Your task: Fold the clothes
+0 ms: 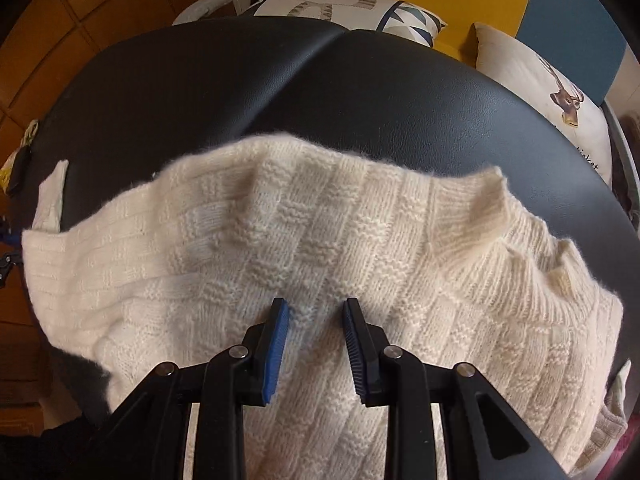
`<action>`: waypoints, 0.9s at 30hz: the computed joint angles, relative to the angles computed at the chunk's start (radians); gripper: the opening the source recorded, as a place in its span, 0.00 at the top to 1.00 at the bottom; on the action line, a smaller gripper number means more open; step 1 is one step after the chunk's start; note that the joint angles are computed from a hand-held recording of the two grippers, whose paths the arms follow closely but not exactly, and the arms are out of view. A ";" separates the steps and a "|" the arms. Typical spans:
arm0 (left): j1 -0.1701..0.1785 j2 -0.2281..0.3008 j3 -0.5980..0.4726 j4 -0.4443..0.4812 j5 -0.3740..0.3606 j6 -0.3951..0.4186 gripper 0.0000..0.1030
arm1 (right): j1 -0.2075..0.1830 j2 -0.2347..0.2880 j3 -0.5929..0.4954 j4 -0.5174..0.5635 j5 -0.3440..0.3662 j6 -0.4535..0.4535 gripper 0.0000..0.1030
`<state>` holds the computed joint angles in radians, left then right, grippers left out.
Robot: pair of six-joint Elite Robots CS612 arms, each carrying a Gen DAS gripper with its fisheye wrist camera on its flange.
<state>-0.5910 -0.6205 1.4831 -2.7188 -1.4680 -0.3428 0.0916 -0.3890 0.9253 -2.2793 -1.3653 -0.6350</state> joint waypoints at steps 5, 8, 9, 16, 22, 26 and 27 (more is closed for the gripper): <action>-0.018 -0.029 0.044 -0.081 0.052 -0.095 0.92 | 0.001 0.003 0.002 -0.025 -0.006 -0.008 0.73; -0.032 -0.089 0.114 -0.194 0.102 -0.210 0.92 | 0.008 0.012 -0.013 -0.060 -0.027 -0.002 0.73; -0.039 -0.109 0.135 -0.225 0.121 -0.240 0.92 | 0.013 0.017 -0.014 -0.091 -0.051 -0.008 0.73; 0.015 -0.155 0.174 -0.269 -0.072 -0.721 0.89 | 0.027 0.051 -0.060 -0.134 -0.072 0.049 0.73; 0.007 -0.156 0.188 -0.101 0.043 -0.892 0.80 | 0.024 0.041 -0.031 -0.153 -0.051 0.085 0.73; -0.027 -0.166 0.255 -0.134 0.028 -0.927 0.75 | 0.014 0.035 -0.031 -0.144 -0.040 0.063 0.72; -0.033 -0.168 0.277 -0.163 0.025 -0.956 0.73 | 0.014 0.030 -0.019 -0.154 -0.041 0.057 0.72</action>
